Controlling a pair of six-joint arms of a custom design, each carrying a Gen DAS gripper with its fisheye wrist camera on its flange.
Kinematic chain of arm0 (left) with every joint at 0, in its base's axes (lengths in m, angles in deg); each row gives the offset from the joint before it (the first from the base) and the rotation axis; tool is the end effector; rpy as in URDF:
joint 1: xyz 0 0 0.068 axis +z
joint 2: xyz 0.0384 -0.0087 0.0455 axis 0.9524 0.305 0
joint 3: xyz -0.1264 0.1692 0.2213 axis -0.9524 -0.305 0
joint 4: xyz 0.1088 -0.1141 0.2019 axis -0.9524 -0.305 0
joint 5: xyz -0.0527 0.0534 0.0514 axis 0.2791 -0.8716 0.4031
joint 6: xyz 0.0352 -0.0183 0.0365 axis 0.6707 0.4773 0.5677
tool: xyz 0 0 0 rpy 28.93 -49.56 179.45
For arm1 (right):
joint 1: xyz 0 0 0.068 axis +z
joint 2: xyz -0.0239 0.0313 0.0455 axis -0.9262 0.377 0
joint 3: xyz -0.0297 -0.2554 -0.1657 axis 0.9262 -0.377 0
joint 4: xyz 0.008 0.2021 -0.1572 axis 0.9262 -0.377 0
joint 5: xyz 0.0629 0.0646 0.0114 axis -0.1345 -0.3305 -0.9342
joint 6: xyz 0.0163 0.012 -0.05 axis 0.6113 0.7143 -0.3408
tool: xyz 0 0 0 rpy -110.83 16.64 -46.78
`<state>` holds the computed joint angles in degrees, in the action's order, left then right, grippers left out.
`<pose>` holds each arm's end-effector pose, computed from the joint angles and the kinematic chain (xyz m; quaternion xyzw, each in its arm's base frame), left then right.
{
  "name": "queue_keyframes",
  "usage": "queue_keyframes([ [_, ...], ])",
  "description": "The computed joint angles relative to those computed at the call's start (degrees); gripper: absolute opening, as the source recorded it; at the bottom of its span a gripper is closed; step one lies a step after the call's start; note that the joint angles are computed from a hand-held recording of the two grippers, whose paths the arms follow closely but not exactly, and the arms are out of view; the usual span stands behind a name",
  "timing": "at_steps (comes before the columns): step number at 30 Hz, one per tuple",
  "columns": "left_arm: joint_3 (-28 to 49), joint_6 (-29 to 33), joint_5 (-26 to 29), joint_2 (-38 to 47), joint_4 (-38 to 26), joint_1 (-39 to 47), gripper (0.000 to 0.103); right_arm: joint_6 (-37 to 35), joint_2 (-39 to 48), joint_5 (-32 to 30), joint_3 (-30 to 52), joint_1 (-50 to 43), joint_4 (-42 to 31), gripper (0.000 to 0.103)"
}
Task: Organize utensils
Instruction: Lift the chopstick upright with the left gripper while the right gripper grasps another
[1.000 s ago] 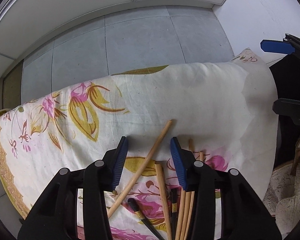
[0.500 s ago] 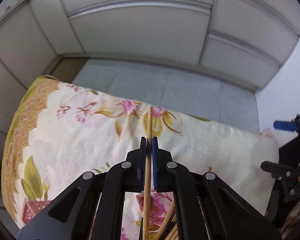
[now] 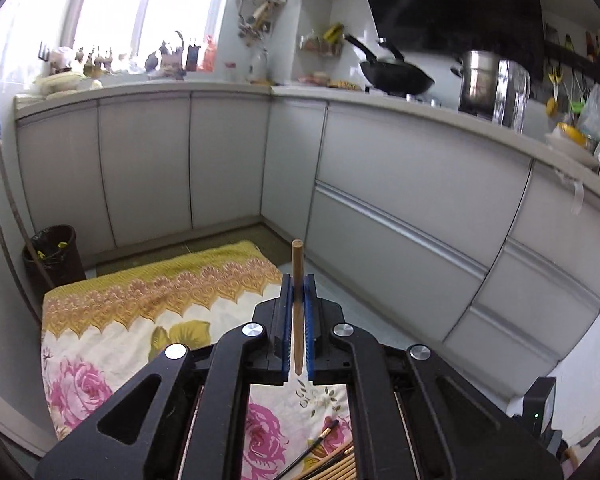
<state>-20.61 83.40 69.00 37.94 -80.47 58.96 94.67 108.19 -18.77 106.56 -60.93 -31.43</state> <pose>0.3310 -0.0889 0.3491 0.1790 0.8195 -0.1863 0.5116 0.1884 0.0238 0.1494 0.1771 0.9343 0.1068 0.2904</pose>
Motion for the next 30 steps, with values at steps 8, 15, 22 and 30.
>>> queue_keyframes([
  [8, -7.3, -2.8, 3.1, -16.9, -0.5, 8.7, 0.004, -4.6, 6.9, -3.9, 12.2, 18.2, -1.9, 0.096],
  [15, -7.2, -3.1, 9.3, -27.2, -5.6, 26.3, 0.004, -32.2, 28.5, -0.8, 36.0, 37.8, -6.4, 0.096],
  [22, -6.6, -5.8, 17.9, -28.7, -4.6, 40.2, 0.004, -40.4, 54.7, -4.4, 69.1, 42.4, -25.1, 0.087],
  [30, -7.0, -7.5, 19.5, -25.3, -2.2, 40.4, 0.004, -34.2, 62.1, -10.0, 78.4, 40.4, -32.9, 0.007],
])
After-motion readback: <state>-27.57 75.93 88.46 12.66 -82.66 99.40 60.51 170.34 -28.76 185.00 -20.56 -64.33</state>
